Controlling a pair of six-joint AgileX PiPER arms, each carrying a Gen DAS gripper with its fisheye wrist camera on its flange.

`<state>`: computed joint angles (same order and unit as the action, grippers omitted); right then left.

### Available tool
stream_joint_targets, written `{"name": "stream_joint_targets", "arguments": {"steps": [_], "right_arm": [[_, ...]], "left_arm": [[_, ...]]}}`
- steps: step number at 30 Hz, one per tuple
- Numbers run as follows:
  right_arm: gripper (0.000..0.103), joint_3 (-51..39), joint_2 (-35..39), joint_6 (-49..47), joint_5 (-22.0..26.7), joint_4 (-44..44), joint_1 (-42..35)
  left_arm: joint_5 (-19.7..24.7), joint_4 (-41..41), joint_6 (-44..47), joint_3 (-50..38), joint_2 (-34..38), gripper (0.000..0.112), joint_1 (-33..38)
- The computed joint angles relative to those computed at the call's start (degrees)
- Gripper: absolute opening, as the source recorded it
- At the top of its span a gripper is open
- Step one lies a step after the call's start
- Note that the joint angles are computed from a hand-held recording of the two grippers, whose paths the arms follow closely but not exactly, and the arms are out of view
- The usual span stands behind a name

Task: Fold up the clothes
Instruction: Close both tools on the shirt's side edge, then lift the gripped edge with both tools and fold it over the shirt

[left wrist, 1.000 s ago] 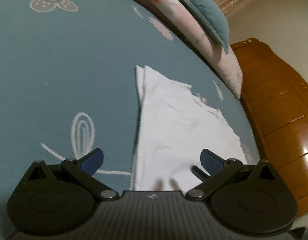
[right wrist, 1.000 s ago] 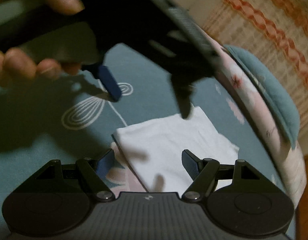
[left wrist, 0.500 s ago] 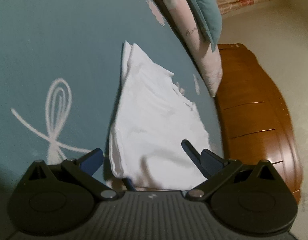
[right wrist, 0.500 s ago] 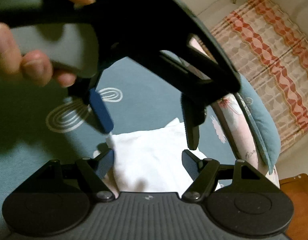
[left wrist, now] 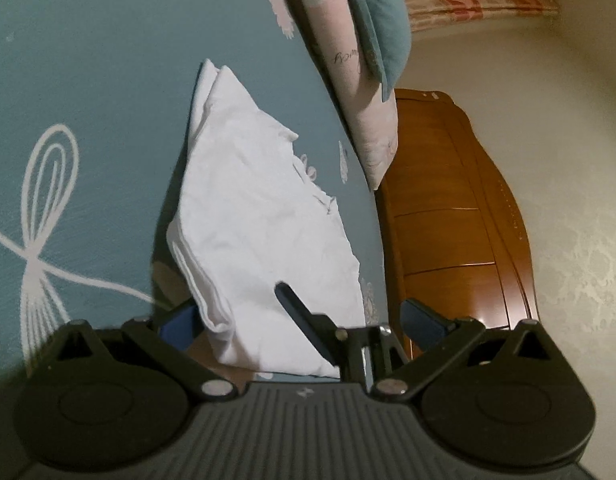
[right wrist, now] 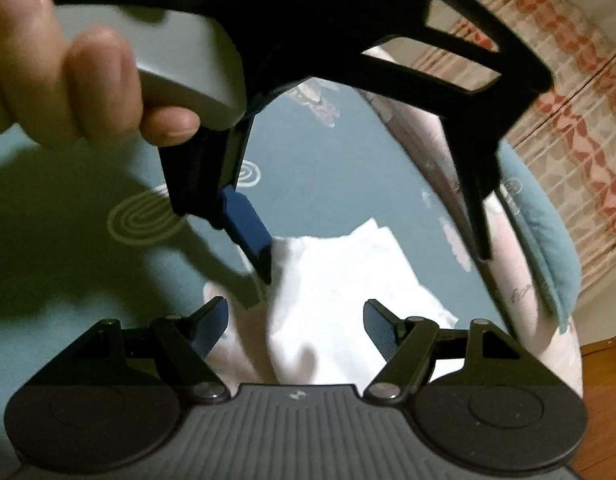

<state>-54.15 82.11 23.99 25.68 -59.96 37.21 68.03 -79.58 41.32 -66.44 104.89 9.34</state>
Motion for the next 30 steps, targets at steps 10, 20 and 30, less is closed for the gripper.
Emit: {"name": "stream_joint_targets", "arguments": {"steps": [10, 20, 30], "right_arm": [[0.009, -4.1, 7.9, 13.7, 4.9, -11.6, 1.1], [0.003, -4.5, 5.4, 4.4, -2.4, 5.4, -6.2], [0.003, -3.9, 2.1, -12.4, -7.7, 26.3, -12.3]], "left_arm": [[1.4, -1.7, 1.3, -0.4, -0.7, 0.102, 0.7], [-8.2, -3.9, 3.6, 1.5, -2.8, 0.102, -0.5], [-11.7, 4.4, -3.8, -3.9, 1.5, 0.102, -4.4]]}}
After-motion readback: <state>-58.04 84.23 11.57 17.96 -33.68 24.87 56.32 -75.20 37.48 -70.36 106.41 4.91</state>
